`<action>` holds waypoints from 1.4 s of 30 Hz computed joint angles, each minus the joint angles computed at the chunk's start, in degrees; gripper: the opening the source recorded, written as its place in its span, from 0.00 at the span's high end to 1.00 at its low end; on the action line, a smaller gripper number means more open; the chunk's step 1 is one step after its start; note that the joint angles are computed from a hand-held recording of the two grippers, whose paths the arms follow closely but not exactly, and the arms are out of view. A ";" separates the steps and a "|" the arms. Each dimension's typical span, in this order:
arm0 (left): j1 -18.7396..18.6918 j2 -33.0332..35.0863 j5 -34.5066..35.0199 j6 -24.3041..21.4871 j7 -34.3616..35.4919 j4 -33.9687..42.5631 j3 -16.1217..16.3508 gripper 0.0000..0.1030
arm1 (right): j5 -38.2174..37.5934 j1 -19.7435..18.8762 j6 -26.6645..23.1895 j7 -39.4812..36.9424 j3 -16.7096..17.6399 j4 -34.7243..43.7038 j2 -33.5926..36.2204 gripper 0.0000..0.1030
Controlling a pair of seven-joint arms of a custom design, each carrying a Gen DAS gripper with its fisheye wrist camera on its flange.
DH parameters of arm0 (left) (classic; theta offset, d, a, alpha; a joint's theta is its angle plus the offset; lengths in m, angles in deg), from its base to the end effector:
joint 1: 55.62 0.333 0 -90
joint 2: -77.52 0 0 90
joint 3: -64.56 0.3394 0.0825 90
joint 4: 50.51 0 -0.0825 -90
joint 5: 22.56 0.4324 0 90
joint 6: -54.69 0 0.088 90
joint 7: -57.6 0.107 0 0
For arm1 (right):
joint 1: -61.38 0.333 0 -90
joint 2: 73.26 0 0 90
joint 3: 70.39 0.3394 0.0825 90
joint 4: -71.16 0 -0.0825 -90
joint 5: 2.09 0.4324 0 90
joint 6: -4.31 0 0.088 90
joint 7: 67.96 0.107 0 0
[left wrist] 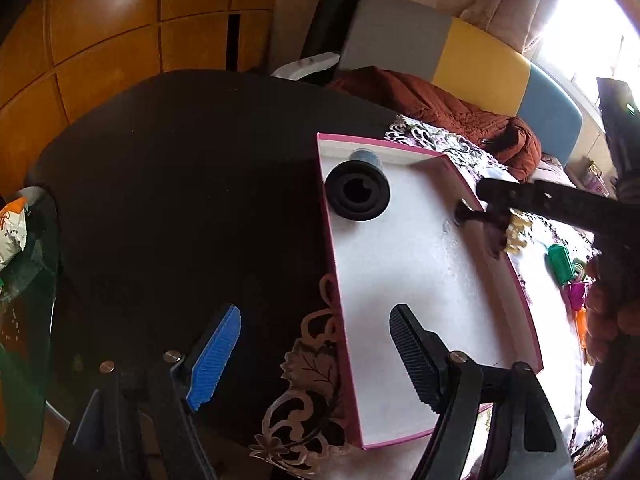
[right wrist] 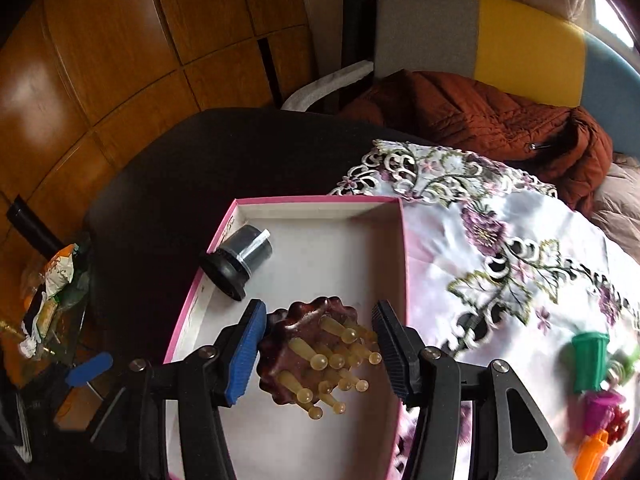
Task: Organize rigid objects
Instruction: 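Lower the brown hair clip into the tray and open the right gripper, then move the left gripper to the orange scoop and grasp it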
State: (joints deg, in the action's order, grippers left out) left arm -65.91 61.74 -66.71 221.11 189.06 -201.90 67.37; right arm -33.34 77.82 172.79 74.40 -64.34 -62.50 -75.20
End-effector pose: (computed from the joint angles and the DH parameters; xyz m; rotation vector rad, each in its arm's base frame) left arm 0.4683 -0.0194 0.3713 -1.8096 2.0966 -0.8169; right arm 0.5201 0.2520 0.4085 -1.7681 1.8036 -0.4677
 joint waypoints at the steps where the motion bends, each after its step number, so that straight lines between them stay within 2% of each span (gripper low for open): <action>1: 0.11 0.23 0.04 0.14 -0.15 0.07 -0.03 0.24 | -0.36 -0.09 -0.43 0.52 -0.01 1.28 1.31 0.46; 4: 0.63 1.00 0.47 -0.27 -0.73 0.53 -0.21 0.24 | 6.00 0.49 -0.24 -3.04 -0.71 4.42 5.28 0.45; 8: 1.26 1.55 1.21 -0.30 -1.43 0.70 -0.82 0.24 | 10.51 1.53 -0.06 -4.84 -2.19 6.62 8.12 0.42; 11: 1.38 2.15 1.34 0.19 -1.64 1.09 -1.14 0.24 | 9.24 2.73 1.31 -2.90 -3.96 5.46 7.16 0.37; 13: 1.36 2.26 1.25 0.36 -1.70 1.16 -1.25 0.24 | 8.64 2.82 2.66 -1.59 -4.42 3.80 5.81 0.29; 16: 1.37 2.13 1.64 0.60 -2.21 1.05 -1.58 0.24 | 4.46 2.41 3.96 2.82 -4.81 1.37 3.43 0.26; 20: 0.85 0.96 1.92 1.38 -2.37 0.24 -1.56 0.24 | 1.37 0.44 4.78 5.85 -3.18 -1.73 0.42 0.26; 24: 0.15 -0.27 3.09 2.17 -3.09 -0.60 -1.16 0.24 | -5.65 -2.30 4.04 11.19 -0.19 -4.45 -2.80 0.16; 29: -1.32 -1.98 4.12 2.68 -3.30 -1.59 -0.07 0.24 | -11.56 -5.52 3.08 16.05 3.79 -7.76 -6.87 0.13; 37: -3.53 -4.95 5.87 2.58 -3.40 -3.43 1.61 0.24 | -14.40 -9.16 1.20 18.43 9.09 -12.58 -13.37 0.06; 42: -4.50 -6.21 6.96 2.57 -3.88 -4.26 2.29 0.24 | -14.79 -9.95 -1.60 17.97 10.97 -15.65 -18.15 0.03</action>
State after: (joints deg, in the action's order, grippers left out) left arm -70.42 55.53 -59.75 223.69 185.17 -206.17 69.66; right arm -48.12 67.87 171.19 92.37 -53.37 -78.15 -93.35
